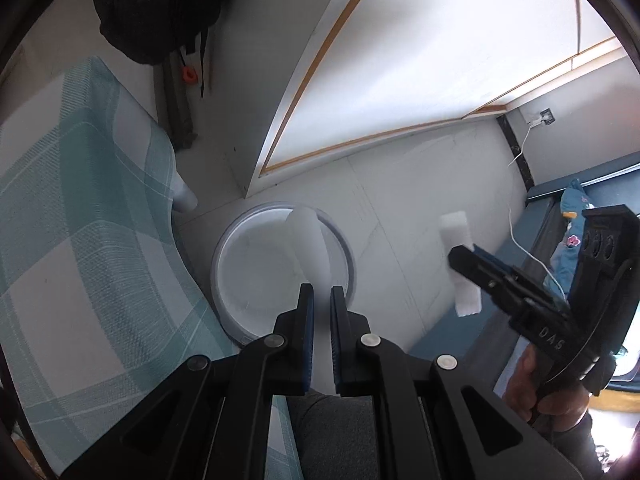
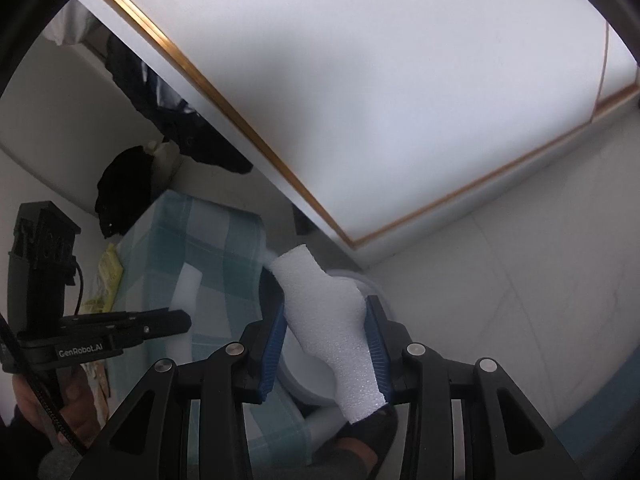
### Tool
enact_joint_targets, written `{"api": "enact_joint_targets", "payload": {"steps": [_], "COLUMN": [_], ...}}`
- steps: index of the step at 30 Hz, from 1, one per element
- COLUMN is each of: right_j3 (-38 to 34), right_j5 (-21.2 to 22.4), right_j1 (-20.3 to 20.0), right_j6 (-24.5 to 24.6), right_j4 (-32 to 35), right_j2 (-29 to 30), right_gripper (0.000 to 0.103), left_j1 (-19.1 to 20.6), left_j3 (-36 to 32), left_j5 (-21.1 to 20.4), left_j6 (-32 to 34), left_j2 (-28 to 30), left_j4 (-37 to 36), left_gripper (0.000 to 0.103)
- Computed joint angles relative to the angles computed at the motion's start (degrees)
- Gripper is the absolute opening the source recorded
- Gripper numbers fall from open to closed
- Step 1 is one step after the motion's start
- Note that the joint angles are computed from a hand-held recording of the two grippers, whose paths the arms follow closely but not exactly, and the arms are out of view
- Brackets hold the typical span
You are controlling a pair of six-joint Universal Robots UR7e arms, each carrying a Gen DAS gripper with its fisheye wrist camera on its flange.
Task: Collect trash
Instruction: 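Carry the foam piece with the right gripper over the white bin and open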
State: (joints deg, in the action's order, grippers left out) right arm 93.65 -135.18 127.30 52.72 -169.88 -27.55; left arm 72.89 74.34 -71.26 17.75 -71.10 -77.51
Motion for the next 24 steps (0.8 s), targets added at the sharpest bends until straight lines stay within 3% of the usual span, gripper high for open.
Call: {"api": "enact_joint_targets", "payload": {"steps": [5, 9, 20, 24], "right_j3": [1.4, 0.5, 4.6, 4.0], "right_j5": [9.6, 16.4, 23.0, 23.7], "right_j1": [-5.3, -9.2, -13.7, -14.3], "right_j6": [-1.5, -1.2, -0.3, 0.7], "right_j4": [-8.8, -11.7, -18.9, -18.0], "right_j2": [4.3, 7.3, 8.5, 9.2], "right_gripper": [0.038, 0.038, 0.040, 0.041], "left_j1": [-0.5, -0.5, -1.1, -1.2], "left_j3": [3.6, 3.6, 3.7, 3.4], "left_j5": [5.4, 6.5, 8.4, 8.7], "left_j6": [0.0, -2.3, -6.9, -9.0], "left_j2": [1.7, 3.0, 5.2, 5.8], "left_j4": [-2.4, -0.4, 1.8, 3.1], "left_gripper": [0.004, 0.004, 0.008, 0.014]}}
